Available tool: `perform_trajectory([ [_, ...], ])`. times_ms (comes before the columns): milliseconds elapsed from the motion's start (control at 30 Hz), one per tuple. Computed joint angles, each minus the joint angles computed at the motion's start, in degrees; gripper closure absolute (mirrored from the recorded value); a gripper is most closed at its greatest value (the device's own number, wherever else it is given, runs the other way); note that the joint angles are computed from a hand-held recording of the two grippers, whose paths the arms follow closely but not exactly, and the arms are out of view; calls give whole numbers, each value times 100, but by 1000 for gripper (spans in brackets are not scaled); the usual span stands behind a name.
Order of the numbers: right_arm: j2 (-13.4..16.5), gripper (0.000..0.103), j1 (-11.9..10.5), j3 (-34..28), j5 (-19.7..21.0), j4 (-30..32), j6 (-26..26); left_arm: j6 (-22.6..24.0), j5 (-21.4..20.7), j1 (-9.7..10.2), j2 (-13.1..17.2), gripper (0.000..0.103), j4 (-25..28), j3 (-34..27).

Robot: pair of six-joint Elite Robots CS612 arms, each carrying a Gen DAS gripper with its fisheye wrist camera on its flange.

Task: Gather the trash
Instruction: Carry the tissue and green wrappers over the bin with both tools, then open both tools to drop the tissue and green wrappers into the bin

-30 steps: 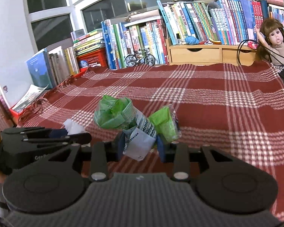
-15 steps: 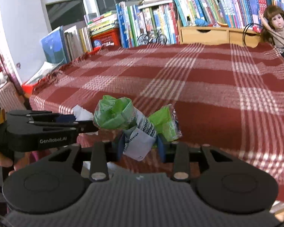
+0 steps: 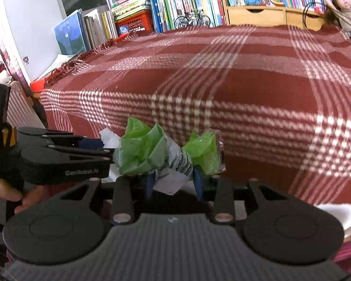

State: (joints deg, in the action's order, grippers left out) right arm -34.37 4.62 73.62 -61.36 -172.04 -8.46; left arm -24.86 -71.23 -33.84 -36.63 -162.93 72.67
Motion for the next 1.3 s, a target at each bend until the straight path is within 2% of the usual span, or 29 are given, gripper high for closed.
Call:
perform_trajectory([
  [300,31,63,46,86,-98,266,-38,-205,-222,15,114,70,535,-45],
  [967,393,63,164,-224,-502,1264,-34,-504,-563,46,465,69,1605,-376],
  [1300,509,63,168,-397,-535,1623,108,-635,-689,59,586,69,1883,-447],
])
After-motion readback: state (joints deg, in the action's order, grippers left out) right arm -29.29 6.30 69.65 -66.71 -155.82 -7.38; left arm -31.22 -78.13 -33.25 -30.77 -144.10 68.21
